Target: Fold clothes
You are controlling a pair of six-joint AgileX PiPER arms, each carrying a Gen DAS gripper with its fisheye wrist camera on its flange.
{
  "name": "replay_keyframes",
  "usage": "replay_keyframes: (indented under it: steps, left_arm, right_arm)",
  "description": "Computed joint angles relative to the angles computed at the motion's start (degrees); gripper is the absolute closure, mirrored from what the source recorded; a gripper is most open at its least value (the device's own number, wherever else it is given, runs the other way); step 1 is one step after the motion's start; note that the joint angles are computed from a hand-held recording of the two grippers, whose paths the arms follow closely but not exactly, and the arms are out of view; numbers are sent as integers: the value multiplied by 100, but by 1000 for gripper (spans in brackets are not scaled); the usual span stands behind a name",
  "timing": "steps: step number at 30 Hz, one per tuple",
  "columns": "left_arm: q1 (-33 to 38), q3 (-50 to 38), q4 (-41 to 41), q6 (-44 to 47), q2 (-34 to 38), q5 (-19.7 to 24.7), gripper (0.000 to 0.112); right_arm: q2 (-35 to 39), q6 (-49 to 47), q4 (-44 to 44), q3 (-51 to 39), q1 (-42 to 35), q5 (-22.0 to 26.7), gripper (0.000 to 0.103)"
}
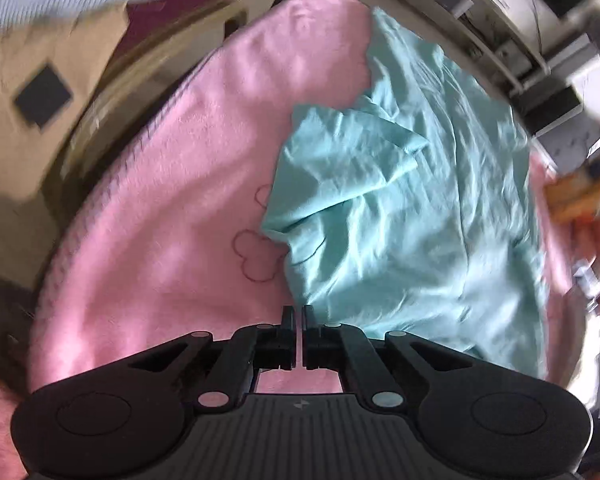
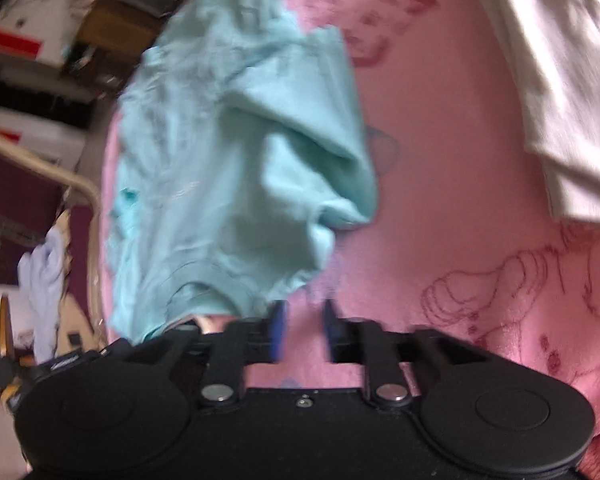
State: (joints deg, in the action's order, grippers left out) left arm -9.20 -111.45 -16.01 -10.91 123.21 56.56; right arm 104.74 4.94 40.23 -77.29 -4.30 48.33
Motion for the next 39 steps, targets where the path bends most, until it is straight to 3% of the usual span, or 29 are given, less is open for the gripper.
replay_keyframes:
  steps: [3,5,10,13,18,22,24,26,28,32,34,35,39]
  left_arm:
    - [62,688,-459,610,-482,-720,104]
    - [88,908,-778,921,-609,-1078,94]
    - [-303,308,33,673,-82,-1040,94]
    - [-493,-113,466,617,256,-813,95]
    - [-532,-7,780,616,306,-763,95]
    - [-574,23,1041,502,272,-728,95]
    - [-597,37,1157,483,264,-732,95]
    - [-614,24,1219,488,270,-716,94]
    - [-636,37,1287,497,256,-719,94]
    - [-672,115,1407,514,183,-723,94]
    - [-676,196,1458,494,69,-692,95]
    - [-620,340,1293,587,-71,-822,96]
    - [-458,524,600,986,-410,-1278,96]
  right_arm:
    - [-383,-458,446,414,-156,-388,65]
    - [-497,-392,525,554,-235,-647,65]
    - [-557,1612,-960,678,-56,-1453,67]
    - [-462,2115,-1428,627,18,-1764,72]
    - [5,2546,-2923,-68,556,-1543,76]
    - [239,3891,-5132,-481,1170,-1076,101]
    - [180,4747,-6278,-499,1400,-732,101]
    - [81,5279,-6818,-457,1421,-482,102]
    - [117,5203,-6441,-395,1241,-505,102]
    - [385,4963,-6507,-736,1282,26,96]
    - [168,4849,-6092,-566,1083,-222,76]
    - [33,4815,-5925,-434,997,-376,72]
    - [-615,3967,-4918,134,682,-1379,72]
